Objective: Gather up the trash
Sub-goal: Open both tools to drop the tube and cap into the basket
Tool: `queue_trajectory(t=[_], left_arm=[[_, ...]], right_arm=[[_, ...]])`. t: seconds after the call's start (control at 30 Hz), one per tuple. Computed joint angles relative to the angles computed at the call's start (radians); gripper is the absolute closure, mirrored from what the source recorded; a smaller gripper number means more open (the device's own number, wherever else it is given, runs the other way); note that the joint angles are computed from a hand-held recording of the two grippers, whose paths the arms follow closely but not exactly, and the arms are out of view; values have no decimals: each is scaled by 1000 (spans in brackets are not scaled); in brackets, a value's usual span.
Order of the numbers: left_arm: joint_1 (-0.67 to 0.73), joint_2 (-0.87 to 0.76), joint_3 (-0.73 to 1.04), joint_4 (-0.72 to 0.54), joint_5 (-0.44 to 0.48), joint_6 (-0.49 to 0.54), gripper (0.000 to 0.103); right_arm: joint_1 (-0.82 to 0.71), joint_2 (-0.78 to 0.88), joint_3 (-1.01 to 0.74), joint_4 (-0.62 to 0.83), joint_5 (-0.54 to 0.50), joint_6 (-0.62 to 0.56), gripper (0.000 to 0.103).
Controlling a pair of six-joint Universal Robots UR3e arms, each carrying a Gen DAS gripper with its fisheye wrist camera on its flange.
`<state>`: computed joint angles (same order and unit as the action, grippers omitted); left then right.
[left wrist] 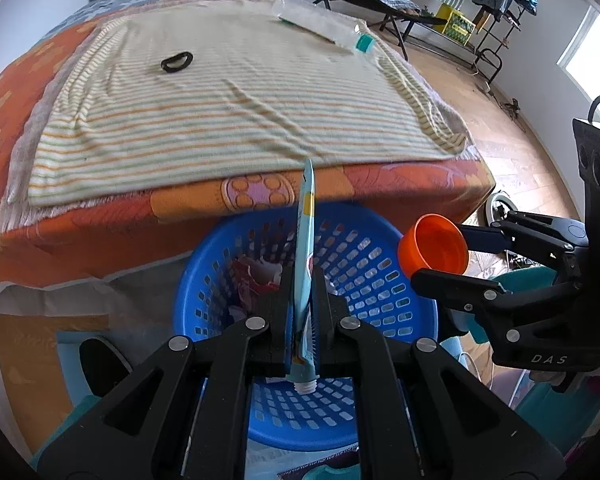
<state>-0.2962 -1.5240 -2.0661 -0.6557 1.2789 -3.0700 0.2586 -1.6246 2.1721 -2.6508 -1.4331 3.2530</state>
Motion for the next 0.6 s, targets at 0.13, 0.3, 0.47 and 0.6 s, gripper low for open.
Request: queue_trajectory(t=[0.13,0.3,0.47,0.6], left_arm=[[4,-1,-7,-9,-1,1,98],[6,-4,-7,-21,-2,4,98],[10,-11,-6,-29,2,1,89],[12,-5,-18,-9,8,-9,65]], right_arm=[[5,11,3,6,4,1,55],[5,18,-1,25,15,0,55],[9,32,-20,65,6,5,55],[7,38,-23,79,2,8,55]])
